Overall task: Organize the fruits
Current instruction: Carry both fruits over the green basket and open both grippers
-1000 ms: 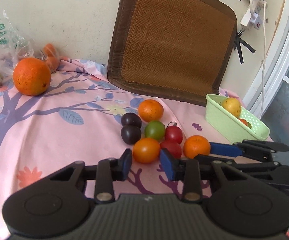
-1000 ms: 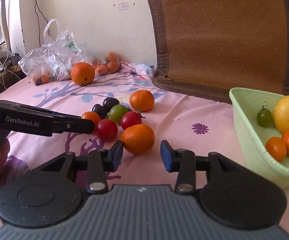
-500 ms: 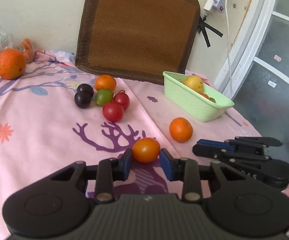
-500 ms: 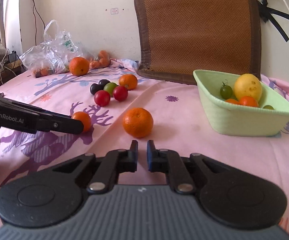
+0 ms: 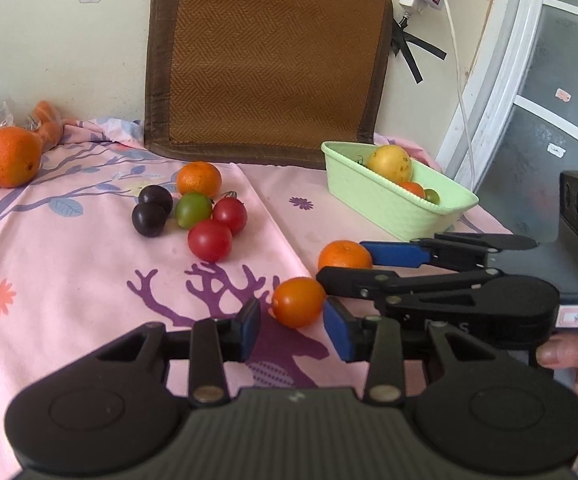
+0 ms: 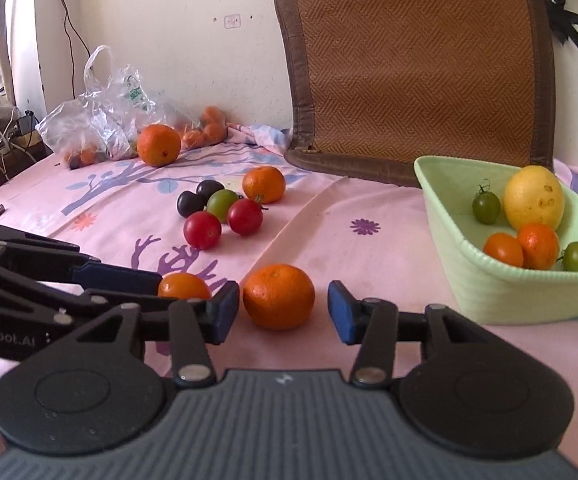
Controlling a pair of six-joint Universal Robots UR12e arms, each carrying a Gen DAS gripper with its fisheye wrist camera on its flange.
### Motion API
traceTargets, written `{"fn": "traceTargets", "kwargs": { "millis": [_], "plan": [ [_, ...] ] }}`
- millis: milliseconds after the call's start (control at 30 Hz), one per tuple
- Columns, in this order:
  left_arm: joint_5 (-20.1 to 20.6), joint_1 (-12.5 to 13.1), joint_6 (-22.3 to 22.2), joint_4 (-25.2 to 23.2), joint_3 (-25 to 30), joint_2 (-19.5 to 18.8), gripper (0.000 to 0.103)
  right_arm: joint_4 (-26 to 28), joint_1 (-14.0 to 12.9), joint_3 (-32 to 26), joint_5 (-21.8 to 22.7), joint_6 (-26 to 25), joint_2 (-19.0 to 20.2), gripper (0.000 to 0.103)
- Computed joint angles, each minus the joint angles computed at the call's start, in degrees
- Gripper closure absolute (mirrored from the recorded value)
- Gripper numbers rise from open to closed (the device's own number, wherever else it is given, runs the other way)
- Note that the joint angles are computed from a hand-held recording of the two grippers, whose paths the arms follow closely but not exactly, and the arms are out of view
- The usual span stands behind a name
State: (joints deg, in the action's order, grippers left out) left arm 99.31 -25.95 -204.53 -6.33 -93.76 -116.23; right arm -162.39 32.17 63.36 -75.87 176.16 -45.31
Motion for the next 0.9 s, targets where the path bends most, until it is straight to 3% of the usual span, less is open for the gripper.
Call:
{"fn": "traceTargets", "kwargs": {
  "millis": [33,200,333,500,633,767,900],
  "plan": [
    [-0.03,-0.1,0.45,-0.1,0.12,-0.11,0.067,0.49,-0.21,0.11,0.65,-0.22,-0.11,0.062],
    [0.49,-0.38,2.09,-0.76,1.39,-0.95,0.062,-4.18,-0.55,2.78,-0.56,1.69,-1.21,0.063],
    [0.23,-0.11,2.32,-1.45,2.57,-1.65,0.071,-8.62,-0.88,6.5,-2.1,3.2,-2.9,0.063],
    [-0.81,0.11,1.25,0.88,3.66,-2.37,0.072,-16.86,-1.08,9.36,-5.87,4.95,-3.85,0.063],
    [-2.61,0.39,2.25,1.32,8.22,-4.31,0.072,-22.72,-1.32,7.39,-13.56,7.73,-2.16,0.063],
    [-3.48,0.25,5.53,0.64,15.14,-8.14,0.072,-20.97,-1.78,4.84,-17.22,9.27,-0.5,0.063],
    [-5.43,0.44,5.9,-2.56,22.32,-12.11,0.071,-20.38,-1.69,4.45,-18.3,9.77,-0.01,0.062]
  ]
}}
